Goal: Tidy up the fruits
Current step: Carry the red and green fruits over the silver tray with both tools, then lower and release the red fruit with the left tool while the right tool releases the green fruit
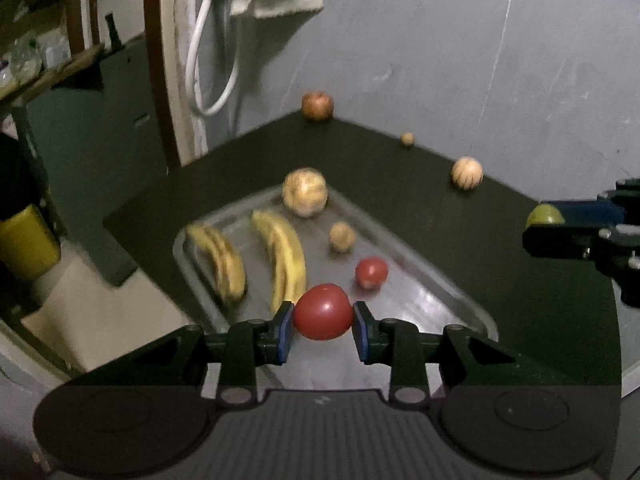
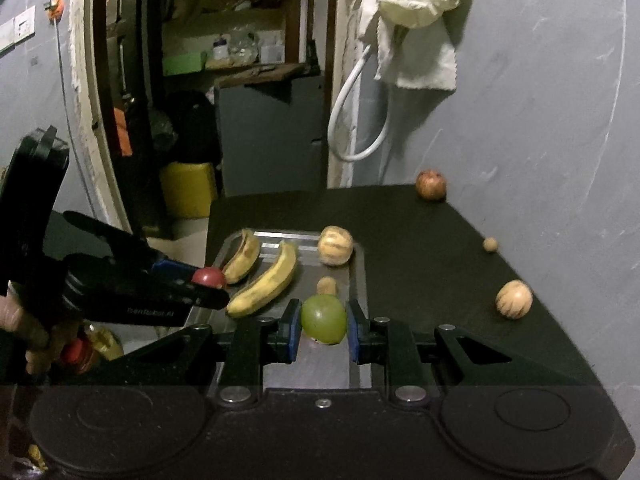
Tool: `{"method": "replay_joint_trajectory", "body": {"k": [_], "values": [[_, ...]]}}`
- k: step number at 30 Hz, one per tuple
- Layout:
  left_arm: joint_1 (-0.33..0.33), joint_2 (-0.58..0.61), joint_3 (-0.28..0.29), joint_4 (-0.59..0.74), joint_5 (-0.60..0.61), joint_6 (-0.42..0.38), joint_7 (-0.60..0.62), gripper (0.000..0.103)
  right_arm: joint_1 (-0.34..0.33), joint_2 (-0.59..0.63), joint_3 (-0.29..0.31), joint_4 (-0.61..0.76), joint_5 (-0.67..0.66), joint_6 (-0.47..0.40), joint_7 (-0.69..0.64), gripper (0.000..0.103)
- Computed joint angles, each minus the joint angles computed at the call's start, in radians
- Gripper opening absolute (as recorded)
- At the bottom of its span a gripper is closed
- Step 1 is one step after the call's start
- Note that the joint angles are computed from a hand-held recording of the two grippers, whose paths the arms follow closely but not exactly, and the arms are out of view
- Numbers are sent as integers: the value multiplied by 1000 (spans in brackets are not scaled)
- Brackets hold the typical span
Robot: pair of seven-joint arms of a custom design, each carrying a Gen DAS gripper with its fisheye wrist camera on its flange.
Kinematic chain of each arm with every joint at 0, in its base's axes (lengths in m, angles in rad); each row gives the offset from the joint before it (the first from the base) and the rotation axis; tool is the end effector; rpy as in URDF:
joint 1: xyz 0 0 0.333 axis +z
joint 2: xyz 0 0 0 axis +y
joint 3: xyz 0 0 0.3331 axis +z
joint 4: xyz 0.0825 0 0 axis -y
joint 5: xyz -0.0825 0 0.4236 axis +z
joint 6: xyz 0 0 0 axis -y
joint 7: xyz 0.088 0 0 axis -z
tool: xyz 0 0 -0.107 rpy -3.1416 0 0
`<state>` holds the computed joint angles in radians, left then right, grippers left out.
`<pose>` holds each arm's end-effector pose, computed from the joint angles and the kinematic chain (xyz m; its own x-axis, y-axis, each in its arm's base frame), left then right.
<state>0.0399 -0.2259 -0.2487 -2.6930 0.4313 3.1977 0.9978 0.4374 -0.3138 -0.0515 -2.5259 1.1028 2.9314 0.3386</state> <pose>0.4474 -0.1339 0.3651 -0.1106 -0.9923 0.0561 -0.7532 0.0469 -0.6561 0.4666 0.1277 0.4363 0.5806 -0.8134 -0.0374 -0.5521 -0.3595 -0.7523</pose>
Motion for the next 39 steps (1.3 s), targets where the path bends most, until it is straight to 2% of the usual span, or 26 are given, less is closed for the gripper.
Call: {"method": "replay_joint_trajectory", "body": {"k": [3, 5, 11, 18, 20, 26, 31, 39], "values": [[-14, 10, 14, -18, -13, -2, -6, 33, -11, 22, 8, 5, -29, -23, 28, 25], [24, 20, -19, -20, 0, -4, -24, 33, -19, 43, 14, 15, -45, -40, 48, 25], [34, 63, -16, -11, 19, -10, -45, 33, -45, 137, 46, 70, -89, -91, 102, 25], [105, 109, -60, 27, 135, -18, -118, 33, -88, 277, 95, 165, -158, -103, 155, 25], [109, 123, -56, 43, 176, -23, -148, 33, -101, 310, 107, 189, -173, -105, 160, 25], [61, 159, 6, 81, 251, -38, -188, 33, -133, 388, 143, 240, -244, -102, 197, 25], [1, 175, 63, 92, 234, -51, -174, 34, -151, 409, 157, 252, -273, -103, 213, 25], [-18, 188, 87, 109, 295, -60, -230, 35, -169, 427, 168, 260, -296, -107, 231, 26]]}}
